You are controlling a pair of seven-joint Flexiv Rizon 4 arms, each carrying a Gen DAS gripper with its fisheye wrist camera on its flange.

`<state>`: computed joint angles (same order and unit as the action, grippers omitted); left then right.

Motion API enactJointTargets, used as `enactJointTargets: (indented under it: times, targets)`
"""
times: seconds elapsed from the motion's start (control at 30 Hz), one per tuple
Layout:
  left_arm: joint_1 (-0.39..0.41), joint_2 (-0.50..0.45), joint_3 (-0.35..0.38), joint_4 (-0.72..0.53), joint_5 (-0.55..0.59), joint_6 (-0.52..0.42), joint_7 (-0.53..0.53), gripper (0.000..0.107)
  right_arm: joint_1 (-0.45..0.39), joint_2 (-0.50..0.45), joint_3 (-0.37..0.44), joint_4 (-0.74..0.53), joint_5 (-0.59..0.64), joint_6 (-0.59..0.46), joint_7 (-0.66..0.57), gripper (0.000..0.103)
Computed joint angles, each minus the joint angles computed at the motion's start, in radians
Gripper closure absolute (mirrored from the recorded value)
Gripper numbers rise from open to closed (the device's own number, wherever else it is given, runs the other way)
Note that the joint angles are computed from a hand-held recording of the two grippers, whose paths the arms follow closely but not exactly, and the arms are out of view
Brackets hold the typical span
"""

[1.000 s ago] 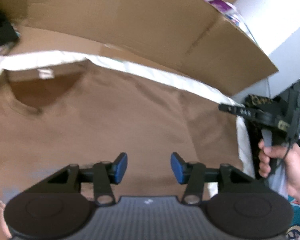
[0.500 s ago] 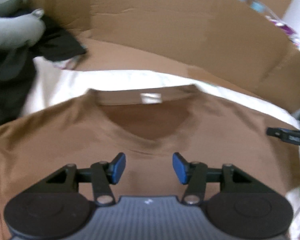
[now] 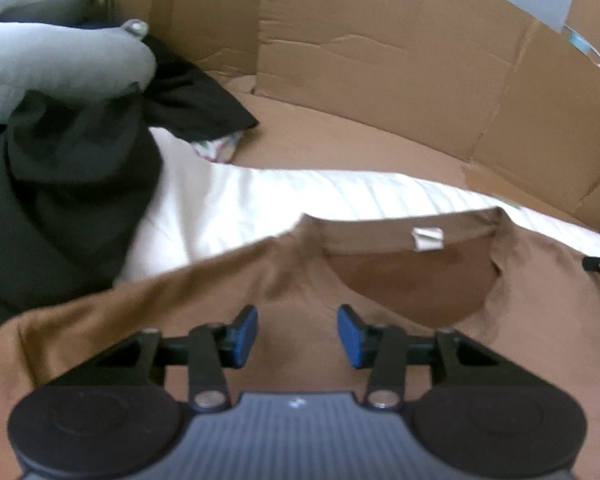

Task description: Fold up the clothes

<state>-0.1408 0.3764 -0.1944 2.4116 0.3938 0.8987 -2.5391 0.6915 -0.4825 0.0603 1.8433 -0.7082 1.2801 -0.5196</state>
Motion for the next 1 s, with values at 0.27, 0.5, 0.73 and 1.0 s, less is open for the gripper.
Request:
enactJointTargets:
  times: [0.27, 0.5, 0.73, 1.0]
  targets:
    - [0.044, -0.062, 0.004, -0.033, 0.041, 0.034, -0.011, 0.080, 0.011, 0.031, -0.011, 0.013, -0.023, 0.018, 0.029, 0.058]
    - [0.041, -0.134, 0.030, -0.078, 0.079, 0.031, 0.000, 0.091, 0.000, 0.020, 0.048, 0.010, 0.019, 0.049, -0.022, 0.059]
    - [0.017, -0.111, 0.070, -0.059, 0.047, 0.070, 0.026, 0.091, 0.024, -0.040, 0.093, -0.049, 0.126, 0.085, -0.132, 0.074]
    - [-0.049, -0.063, 0.107, 0.019, -0.149, 0.114, 0.223, 0.091, 0.051, -0.129, 0.137, -0.175, 0.223, 0.083, -0.233, 0.077]
